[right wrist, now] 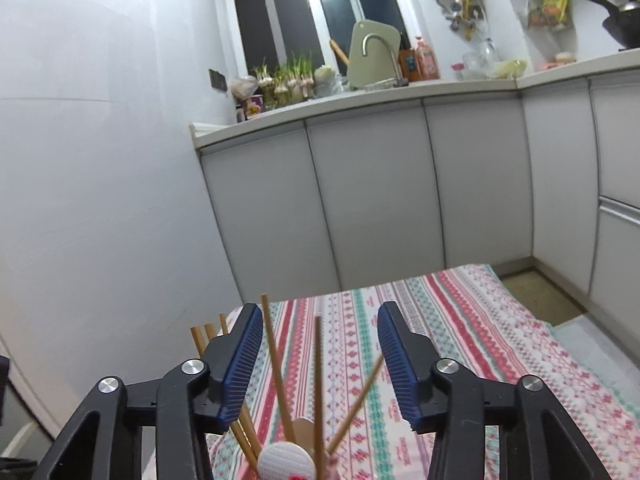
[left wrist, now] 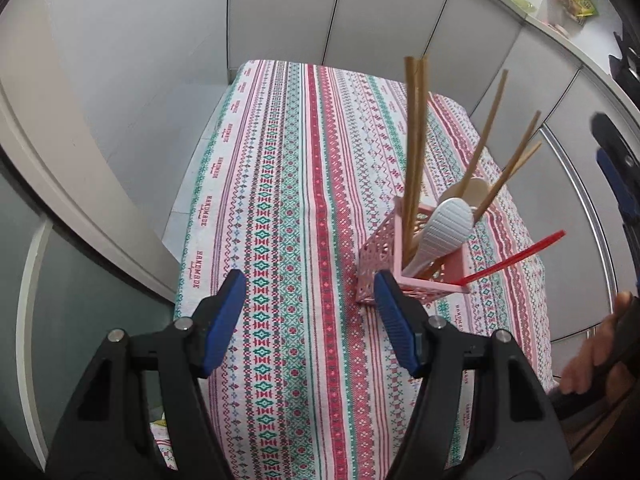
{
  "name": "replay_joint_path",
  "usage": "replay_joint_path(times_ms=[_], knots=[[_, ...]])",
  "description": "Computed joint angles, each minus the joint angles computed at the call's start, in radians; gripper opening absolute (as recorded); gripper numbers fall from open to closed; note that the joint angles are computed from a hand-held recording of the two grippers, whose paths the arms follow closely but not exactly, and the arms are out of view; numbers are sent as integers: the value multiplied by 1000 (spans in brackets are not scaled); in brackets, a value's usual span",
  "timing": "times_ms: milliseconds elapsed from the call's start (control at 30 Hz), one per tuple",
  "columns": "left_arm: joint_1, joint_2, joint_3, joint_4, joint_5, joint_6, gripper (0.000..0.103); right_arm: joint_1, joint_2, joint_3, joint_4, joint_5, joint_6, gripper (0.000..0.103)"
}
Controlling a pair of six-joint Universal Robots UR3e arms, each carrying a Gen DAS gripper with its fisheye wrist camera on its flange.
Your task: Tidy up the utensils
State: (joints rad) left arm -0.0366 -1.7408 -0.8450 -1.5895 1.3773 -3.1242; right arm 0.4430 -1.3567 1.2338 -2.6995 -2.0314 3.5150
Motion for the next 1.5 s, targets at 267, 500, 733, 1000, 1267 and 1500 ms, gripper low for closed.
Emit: replay_joint_path(times_ms=[267,500,733,1000,1267,1500], knots=[[-14,75,23,-49,-50,-45,81,-40,-263,69,239,0,13,68],[-155,120,93,-46,109,-125,98,5,-366,-44,543,-67,20,88],[-276,55,319,-159,224,-138,103,43,-397,-212,880,-65,50,99],[-397,85,316,-127,356,-183,103,95,-366,-446,1284,-81,182,102],[-488,87,341,-119,455,-234,103,131,-367,-473,1398,-85,229,102],[-516,75,358,-134,469,-256,103,142,-356,-479,1391,-84,229,102]])
